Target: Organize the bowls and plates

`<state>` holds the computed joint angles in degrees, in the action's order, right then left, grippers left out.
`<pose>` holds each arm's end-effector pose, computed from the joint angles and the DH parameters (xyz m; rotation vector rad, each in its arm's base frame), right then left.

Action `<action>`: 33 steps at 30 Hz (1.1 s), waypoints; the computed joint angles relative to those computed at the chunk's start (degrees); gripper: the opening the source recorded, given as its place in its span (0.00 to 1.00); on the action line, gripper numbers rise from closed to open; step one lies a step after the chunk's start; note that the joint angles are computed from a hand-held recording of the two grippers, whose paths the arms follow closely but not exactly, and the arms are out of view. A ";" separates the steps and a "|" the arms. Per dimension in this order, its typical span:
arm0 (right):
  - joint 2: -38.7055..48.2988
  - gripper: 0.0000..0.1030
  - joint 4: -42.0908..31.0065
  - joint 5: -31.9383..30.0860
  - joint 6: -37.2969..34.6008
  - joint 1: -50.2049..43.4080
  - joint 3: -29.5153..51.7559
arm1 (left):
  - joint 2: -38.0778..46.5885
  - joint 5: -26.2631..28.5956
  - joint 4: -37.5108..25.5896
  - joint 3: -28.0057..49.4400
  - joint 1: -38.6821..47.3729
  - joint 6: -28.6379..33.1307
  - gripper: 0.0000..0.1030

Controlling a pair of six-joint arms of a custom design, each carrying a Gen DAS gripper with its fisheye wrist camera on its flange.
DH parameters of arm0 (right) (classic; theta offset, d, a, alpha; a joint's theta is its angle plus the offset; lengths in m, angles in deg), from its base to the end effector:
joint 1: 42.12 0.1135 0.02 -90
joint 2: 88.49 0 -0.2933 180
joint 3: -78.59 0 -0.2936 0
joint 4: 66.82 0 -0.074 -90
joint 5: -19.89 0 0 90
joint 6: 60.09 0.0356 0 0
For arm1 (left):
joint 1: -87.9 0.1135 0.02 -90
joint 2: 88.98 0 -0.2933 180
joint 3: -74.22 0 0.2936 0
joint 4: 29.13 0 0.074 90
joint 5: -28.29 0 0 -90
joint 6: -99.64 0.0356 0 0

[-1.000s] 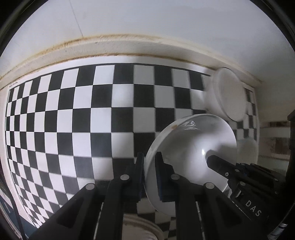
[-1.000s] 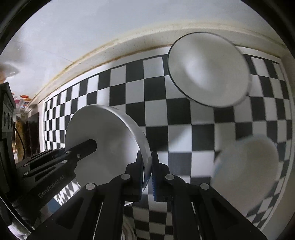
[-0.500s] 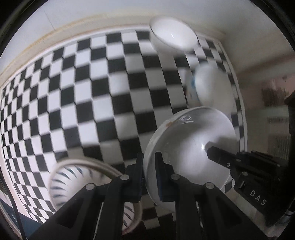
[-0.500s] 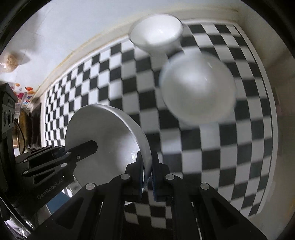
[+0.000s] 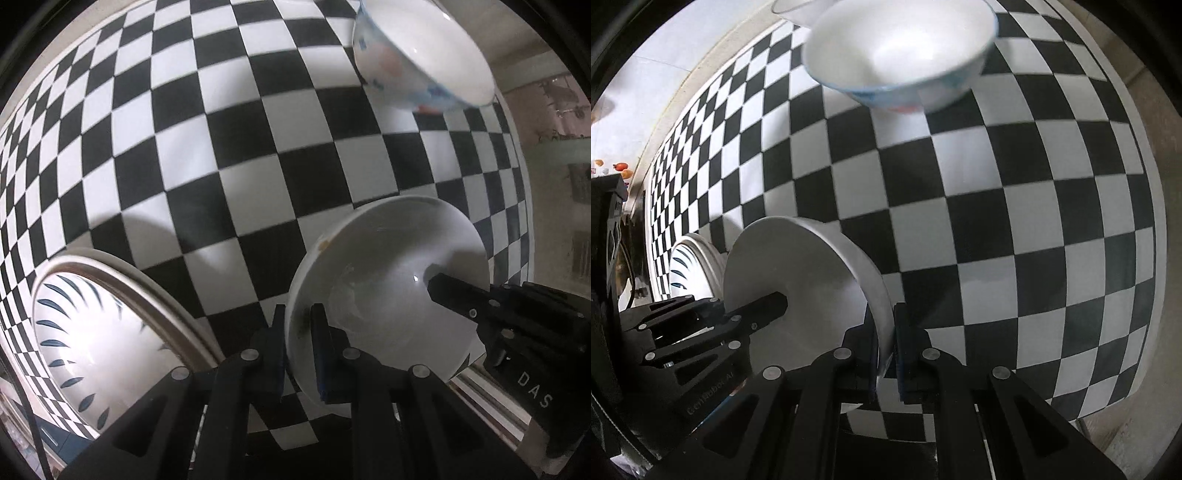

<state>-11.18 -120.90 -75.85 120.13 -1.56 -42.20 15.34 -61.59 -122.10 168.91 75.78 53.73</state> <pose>0.2014 0.1771 0.2042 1.2640 2.7890 0.5004 0.3501 -0.0753 0.2416 -1.3797 -2.5841 0.0920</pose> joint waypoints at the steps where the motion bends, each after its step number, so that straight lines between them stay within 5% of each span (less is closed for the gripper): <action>1: 0.23 0.08 0.52 -0.34 0.04 -0.06 -0.30 | 0.09 -0.23 0.02 -0.32 -0.13 0.04 0.10; 15: 1.45 0.08 3.30 -1.13 1.21 1.69 -2.30 | -0.39 -0.38 1.54 -2.30 -3.69 -4.15 0.11; 26: -0.12 0.09 0.39 -2.17 -2.14 -1.25 -0.71 | -0.59 -0.41 -2.26 2.23 1.31 -1.12 0.15; 29: -2.63 0.17 -2.82 -0.78 -2.73 -1.26 0.63 | -2.79 0.91 -2.91 4.22 2.46 0.66 0.16; 33: -7.77 0.42 -5.87 1.02 -3.70 -2.74 1.82 | -2.61 5.27 -3.84 10.39 2.51 1.42 0.27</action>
